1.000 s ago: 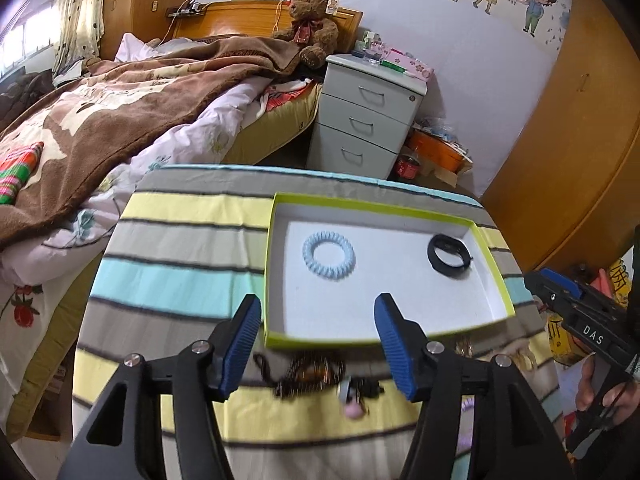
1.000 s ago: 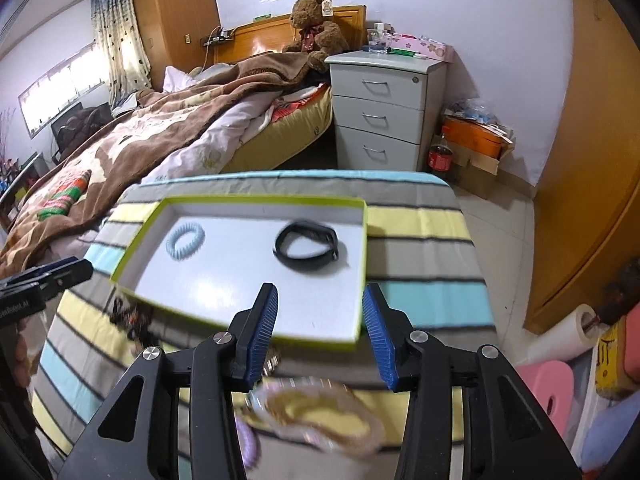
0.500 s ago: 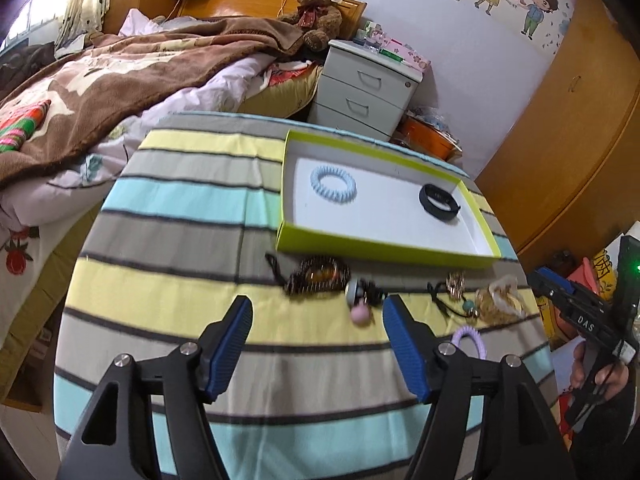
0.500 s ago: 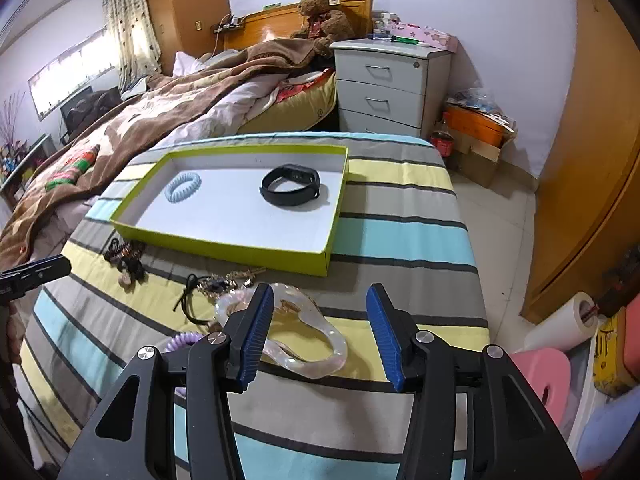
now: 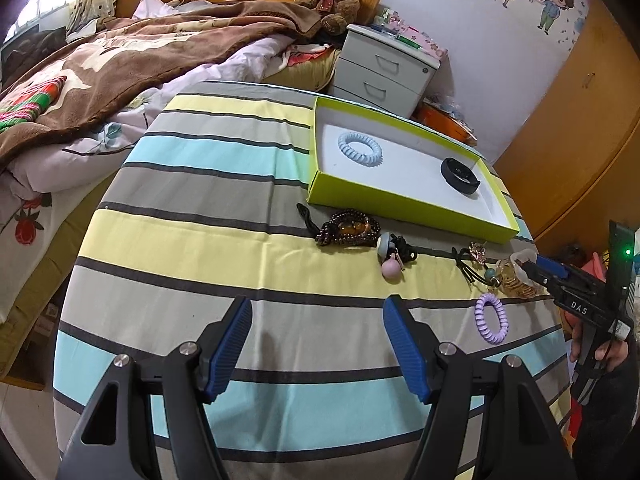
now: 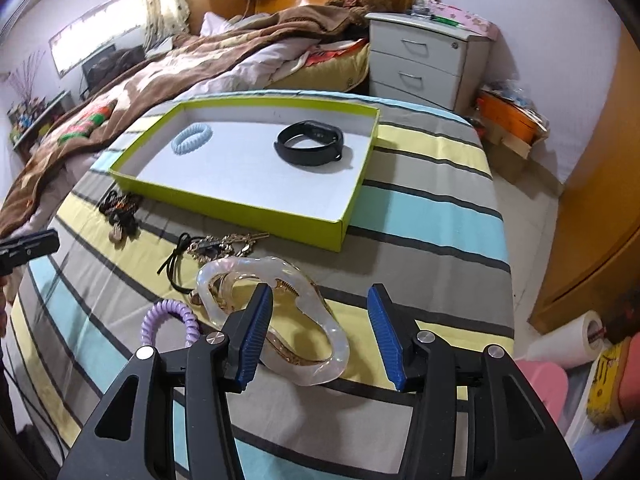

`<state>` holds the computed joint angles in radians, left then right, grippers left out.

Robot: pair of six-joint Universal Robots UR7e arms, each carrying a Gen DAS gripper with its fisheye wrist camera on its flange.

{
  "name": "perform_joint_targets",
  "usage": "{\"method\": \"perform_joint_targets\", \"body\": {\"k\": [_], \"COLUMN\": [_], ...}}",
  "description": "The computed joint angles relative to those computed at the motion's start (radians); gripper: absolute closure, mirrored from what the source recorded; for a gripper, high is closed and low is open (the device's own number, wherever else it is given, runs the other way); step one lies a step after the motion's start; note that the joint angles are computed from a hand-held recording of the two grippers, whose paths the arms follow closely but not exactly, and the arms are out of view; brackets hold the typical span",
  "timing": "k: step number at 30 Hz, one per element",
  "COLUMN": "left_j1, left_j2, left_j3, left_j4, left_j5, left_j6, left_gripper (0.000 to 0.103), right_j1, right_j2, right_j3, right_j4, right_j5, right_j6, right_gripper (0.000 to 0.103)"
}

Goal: Organize jewelry
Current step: 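Reach the right tool to the clear-and-gold claw clip and grasp it, then grasp the dark beaded bracelet with the left tool while the right tool holds the claw clip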

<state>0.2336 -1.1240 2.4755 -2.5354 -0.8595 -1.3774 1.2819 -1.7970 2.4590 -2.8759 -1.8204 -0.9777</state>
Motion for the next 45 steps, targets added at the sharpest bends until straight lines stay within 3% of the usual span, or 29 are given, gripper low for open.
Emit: {"method": "perform_joint_targets", "body": {"k": [7, 14, 15, 19, 23, 29, 32, 40, 45], "left_j1": [0.017, 0.019, 0.019, 0.018, 0.020, 0.025, 0.028, 0.083, 0.130], "left_j2": [0.020, 0.034, 0.033, 0.027, 0.026, 0.021, 0.025, 0.078, 0.104], "left_j3": [-0.012, -0.016, -0.016, -0.013, -0.009, 0.003, -0.002, -0.091, -0.099], "left_j4": [-0.021, -0.039, -0.037, -0.030, -0.031, -0.046, -0.045, 0.078, -0.031], "left_j5": [-0.015, -0.026, -0.027, -0.027, -0.028, -0.023, -0.011, 0.066, 0.064], "left_j6": [0.019, 0.035, 0.034, 0.025, 0.019, 0.013, 0.020, 0.078, 0.137], "left_gripper": [0.033, 0.033, 0.033, 0.033, 0.033, 0.033, 0.033, 0.033, 0.034], "right_j1": [0.028, 0.035, 0.030, 0.015, -0.013, -0.048, -0.083, -0.106, -0.104], "right_j2": [-0.014, 0.007, -0.001, -0.027, -0.072, -0.131, -0.180, -0.261, -0.254], "right_j3": [-0.033, -0.014, -0.008, 0.013, 0.035, 0.072, 0.078, 0.107, 0.118], "right_j4": [0.175, 0.119, 0.116, 0.102, 0.098, 0.078, 0.109, 0.136, 0.119], "right_j5": [-0.069, -0.096, -0.086, -0.060, -0.010, 0.052, 0.122, 0.211, 0.221], "right_j6": [0.012, 0.031, 0.026, 0.023, 0.029, 0.046, 0.085, 0.123, 0.139], "right_gripper": [0.053, 0.055, 0.060, 0.063, 0.072, 0.072, 0.072, 0.072, 0.072]}}
